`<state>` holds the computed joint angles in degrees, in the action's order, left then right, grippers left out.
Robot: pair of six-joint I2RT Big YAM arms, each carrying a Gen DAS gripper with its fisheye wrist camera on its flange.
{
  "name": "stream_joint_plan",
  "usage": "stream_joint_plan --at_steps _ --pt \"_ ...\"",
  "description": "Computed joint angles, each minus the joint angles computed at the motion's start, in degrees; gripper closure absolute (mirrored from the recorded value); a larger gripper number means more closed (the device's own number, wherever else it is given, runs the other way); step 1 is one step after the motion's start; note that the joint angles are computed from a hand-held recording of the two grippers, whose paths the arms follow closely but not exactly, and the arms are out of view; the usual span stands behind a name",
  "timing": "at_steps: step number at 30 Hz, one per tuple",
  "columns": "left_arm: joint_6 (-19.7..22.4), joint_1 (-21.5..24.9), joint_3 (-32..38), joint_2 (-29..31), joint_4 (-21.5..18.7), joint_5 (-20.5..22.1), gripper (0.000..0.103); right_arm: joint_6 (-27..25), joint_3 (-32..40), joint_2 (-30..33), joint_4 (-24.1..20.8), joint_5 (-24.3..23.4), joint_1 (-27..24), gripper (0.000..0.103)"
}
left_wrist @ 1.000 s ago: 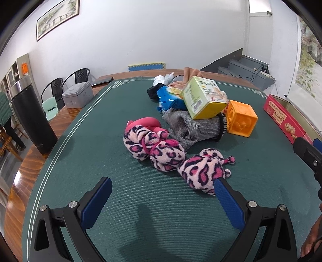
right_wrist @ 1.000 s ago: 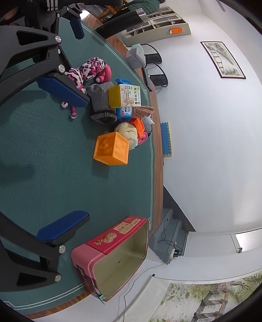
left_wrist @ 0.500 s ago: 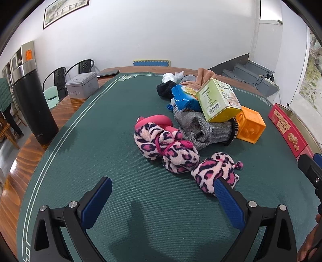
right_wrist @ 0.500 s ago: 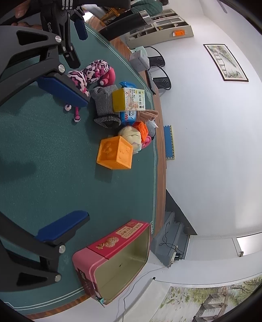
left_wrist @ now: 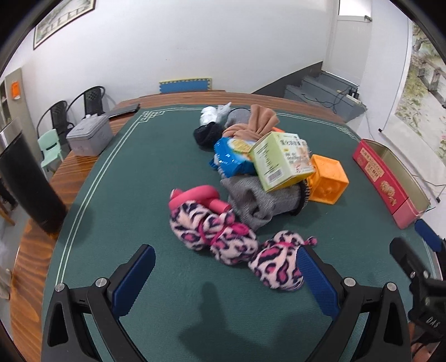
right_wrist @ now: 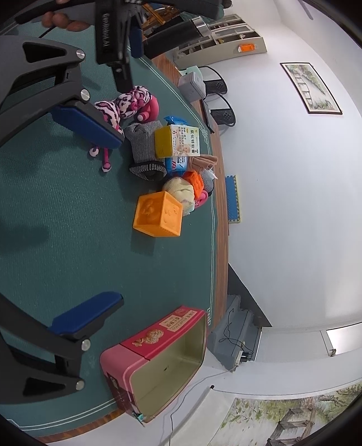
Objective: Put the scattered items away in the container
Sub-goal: 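Move both tools toward the pink leopard-print plush pieces on the table, then grasp one leopard plush with the right tool while the left tool grasps another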
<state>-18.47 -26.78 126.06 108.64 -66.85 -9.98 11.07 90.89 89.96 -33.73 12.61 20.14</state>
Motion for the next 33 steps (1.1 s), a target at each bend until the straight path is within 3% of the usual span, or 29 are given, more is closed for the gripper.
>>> stream_joint_plan --at_steps 1,5,8,15,20,25,33 --pt "0.47 0.22 1.35 0.71 -0.46 0.89 0.000 0.09 0.00 0.01 -0.03 0.05 -0.03 0.000" --pt "0.10 1.51 -2.31 -0.56 3.98 1.50 0.000 0.35 0.15 0.20 -0.38 0.02 -0.20 0.000" --pt "-1.54 2.52 -4.22 -0.82 4.40 1.51 0.000 0.14 0.54 0.69 -0.94 -0.16 -0.13 0.000" --pt "-0.33 2.19 -4.28 -0.28 3.65 -2.18 0.000 -1.10 1.42 1.84 -2.15 -0.74 0.15 0.000" --pt "-0.23 2.31 -4.79 -0.70 3.89 -2.34 0.000 -0.96 1.75 2.41 -2.61 -4.11 -0.07 0.000" --pt "-1.38 2.95 -4.65 -0.75 3.18 -2.53 0.000 -0.57 8.10 6.16 -11.17 -12.69 -0.04 0.000" --pt "-4.11 4.39 -7.16 -2.80 4.53 -2.72 0.000 -5.07 17.21 12.33 -15.97 -13.24 3.68 0.000"
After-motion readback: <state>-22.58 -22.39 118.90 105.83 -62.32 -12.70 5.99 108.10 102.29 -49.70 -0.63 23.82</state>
